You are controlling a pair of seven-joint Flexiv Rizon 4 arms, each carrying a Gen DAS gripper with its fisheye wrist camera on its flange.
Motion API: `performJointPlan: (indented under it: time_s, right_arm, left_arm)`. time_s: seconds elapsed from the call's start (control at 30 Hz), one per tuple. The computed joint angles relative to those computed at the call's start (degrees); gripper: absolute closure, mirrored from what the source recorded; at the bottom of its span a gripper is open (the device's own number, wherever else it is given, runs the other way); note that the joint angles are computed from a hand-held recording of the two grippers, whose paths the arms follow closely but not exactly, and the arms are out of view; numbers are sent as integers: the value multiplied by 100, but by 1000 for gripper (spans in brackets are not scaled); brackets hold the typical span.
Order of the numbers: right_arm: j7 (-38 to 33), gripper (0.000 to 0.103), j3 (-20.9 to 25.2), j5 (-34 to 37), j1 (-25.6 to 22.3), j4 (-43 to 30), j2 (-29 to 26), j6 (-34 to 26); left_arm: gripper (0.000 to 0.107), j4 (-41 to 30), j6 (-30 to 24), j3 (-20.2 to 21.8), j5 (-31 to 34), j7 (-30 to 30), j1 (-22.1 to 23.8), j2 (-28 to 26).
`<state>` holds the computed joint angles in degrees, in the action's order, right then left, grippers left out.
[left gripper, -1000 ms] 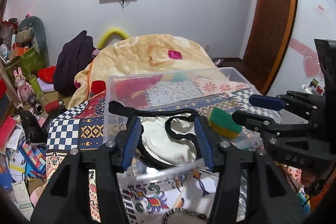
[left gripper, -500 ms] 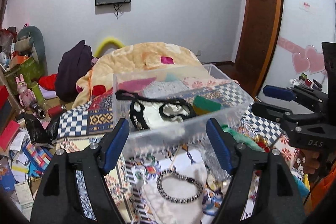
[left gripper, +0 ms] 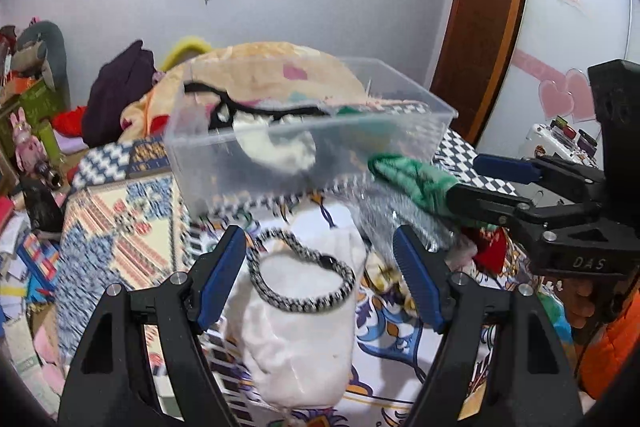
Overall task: Organize soft objects
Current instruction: 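Grasp the black-and-white beaded cord with left tool while right tool grasps the green glove, then carry the beaded cord over the box with left tool while right tool carries the glove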
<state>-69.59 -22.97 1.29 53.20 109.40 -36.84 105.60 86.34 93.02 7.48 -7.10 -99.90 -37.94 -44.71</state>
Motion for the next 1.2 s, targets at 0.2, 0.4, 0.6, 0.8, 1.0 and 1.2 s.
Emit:
performJointPlan:
  time_s: [0.2, 0.4, 0.6, 0.8, 1.0, 1.2]
  right_arm:
    - [189, 39, 150, 79, -134, 6, -112, 36]
    - [97, 64, 230, 222, -184, 94, -74, 276]
    - [-79, 80, 47, 428, 16, 93, -108, 310]
    - [-148, 86, 45, 703, 43, 131, -82, 519]
    - [-381, 86, 12, 1009, 148, 150, -3, 690]
    - [-594, 86, -39, 1239, 257, 136, 52, 742]
  left_arm:
    - [31, -35, -76, -8, -107, -148, -12, -125]
    - [35, -1, 24, -3, -112, -217, -2, -153]
    - [48, -36, -67, 384, -51, -433, -252, -203]
    - [75, 177, 93, -55, -35, -347, 89, -106]
    - [91, 292, 217, 35, -144, -362, -3, -62]
    - [95, 509, 584, 51, -257, -320, -48, 87]
